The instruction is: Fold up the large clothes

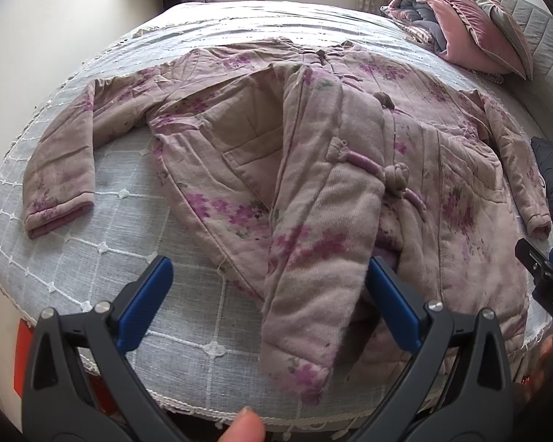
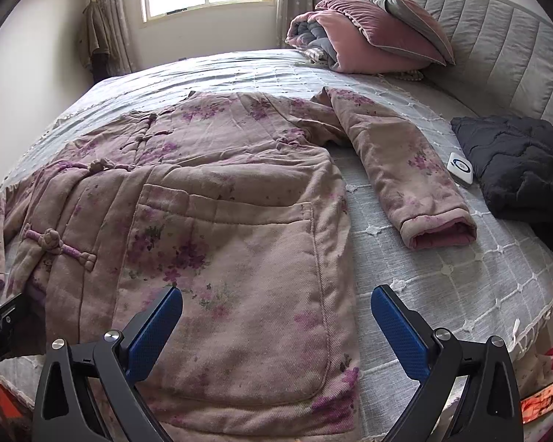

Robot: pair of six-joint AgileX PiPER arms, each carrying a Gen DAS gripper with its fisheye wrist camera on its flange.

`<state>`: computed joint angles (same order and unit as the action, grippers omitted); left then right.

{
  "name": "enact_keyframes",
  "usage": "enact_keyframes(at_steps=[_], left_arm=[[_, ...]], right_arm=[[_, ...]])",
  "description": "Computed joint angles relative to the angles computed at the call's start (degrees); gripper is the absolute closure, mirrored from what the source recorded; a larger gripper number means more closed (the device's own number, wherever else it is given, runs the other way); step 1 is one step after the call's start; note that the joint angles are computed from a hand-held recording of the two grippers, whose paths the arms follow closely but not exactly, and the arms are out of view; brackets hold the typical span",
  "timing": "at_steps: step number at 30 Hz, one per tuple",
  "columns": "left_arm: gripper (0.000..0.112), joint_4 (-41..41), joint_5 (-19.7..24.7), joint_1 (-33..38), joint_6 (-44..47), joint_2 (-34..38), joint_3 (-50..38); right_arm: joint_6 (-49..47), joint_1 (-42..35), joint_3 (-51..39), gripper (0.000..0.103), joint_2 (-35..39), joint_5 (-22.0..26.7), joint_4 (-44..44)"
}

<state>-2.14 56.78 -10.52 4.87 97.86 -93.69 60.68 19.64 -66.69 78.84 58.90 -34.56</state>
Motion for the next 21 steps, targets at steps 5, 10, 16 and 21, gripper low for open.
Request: enact_keyframes(at_steps=[5,10,16,21], left_arm=[[0.009,0.1,0.1,0.0,0.1,0.0,-0.1],[0.009,-0.1,0.2,0.1,0.2,0.1,-0.3],[0.009,-0.2,0.2,0.2,0.3,0.1,-0.3],[0.009,-0.2,0.2,0.2,0.3,0.2,-0.4]], right_arm=[[0.2,0.0,0.2,0.000,-0.2,-0.2,-0.1],[0.5,0.0,0.4,0.000,-0.5,-0.3,-0.2],[0.5,-0.2,0.4,0.000,-0.7,-0.4,-0.1],[0.4,-0.2,0.3,0.000,-0.6,-0.4,-0.1]])
